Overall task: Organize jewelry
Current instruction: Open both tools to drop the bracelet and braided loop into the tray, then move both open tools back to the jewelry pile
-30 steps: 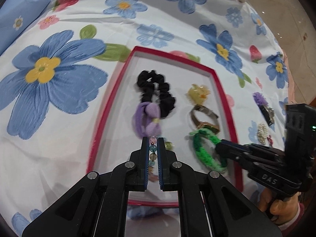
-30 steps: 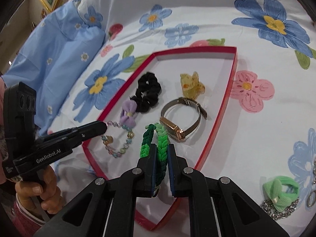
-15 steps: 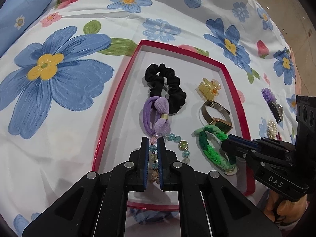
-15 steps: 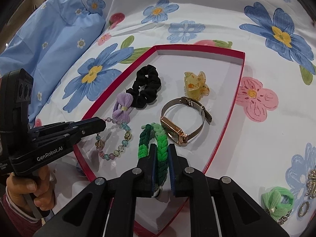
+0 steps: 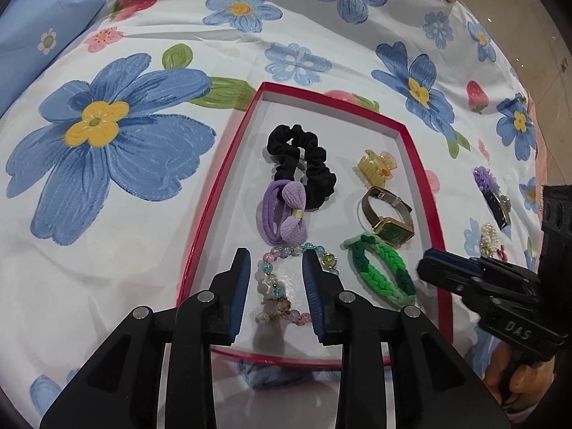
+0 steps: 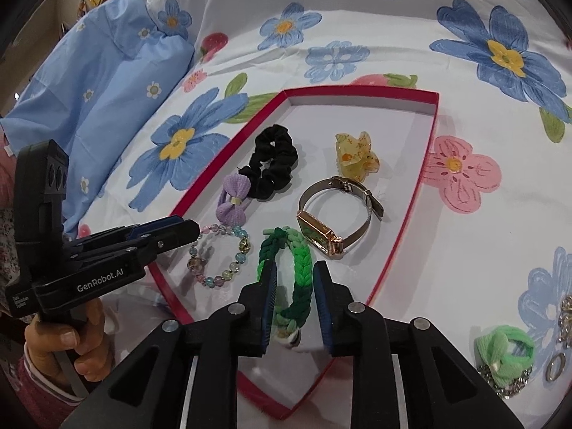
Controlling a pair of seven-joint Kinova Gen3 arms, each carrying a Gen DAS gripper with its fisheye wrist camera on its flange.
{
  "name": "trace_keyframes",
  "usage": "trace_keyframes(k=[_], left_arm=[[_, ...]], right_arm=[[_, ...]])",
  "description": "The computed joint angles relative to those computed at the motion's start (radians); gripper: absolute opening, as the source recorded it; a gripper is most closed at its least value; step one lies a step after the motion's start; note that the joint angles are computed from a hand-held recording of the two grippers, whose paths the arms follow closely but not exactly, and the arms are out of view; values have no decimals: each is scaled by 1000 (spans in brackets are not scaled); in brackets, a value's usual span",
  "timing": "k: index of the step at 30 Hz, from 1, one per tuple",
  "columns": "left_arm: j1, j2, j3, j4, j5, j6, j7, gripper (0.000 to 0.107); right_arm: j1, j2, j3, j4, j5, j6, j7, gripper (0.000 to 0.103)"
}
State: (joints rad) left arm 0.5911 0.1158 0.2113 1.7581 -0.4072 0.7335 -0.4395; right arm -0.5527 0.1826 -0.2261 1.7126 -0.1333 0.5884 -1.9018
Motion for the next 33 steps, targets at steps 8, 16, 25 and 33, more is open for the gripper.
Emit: trace_keyframes(k=[8, 16, 25, 33], left_arm=[[29, -25, 23, -13, -54, 24, 72, 35], [75, -26, 58, -73, -112, 66, 102, 42], [141, 17, 68, -160, -125, 96, 72, 45], [217, 84, 53, -234, -108, 98, 34, 48]], right_arm=[[44, -138, 1, 127, -71, -79, 9, 33], [88, -282, 24, 236, -101, -89, 3, 34], [173, -448, 54, 350, -65, -60, -70, 38], [259, -561, 93, 417, -38, -5, -89, 39]])
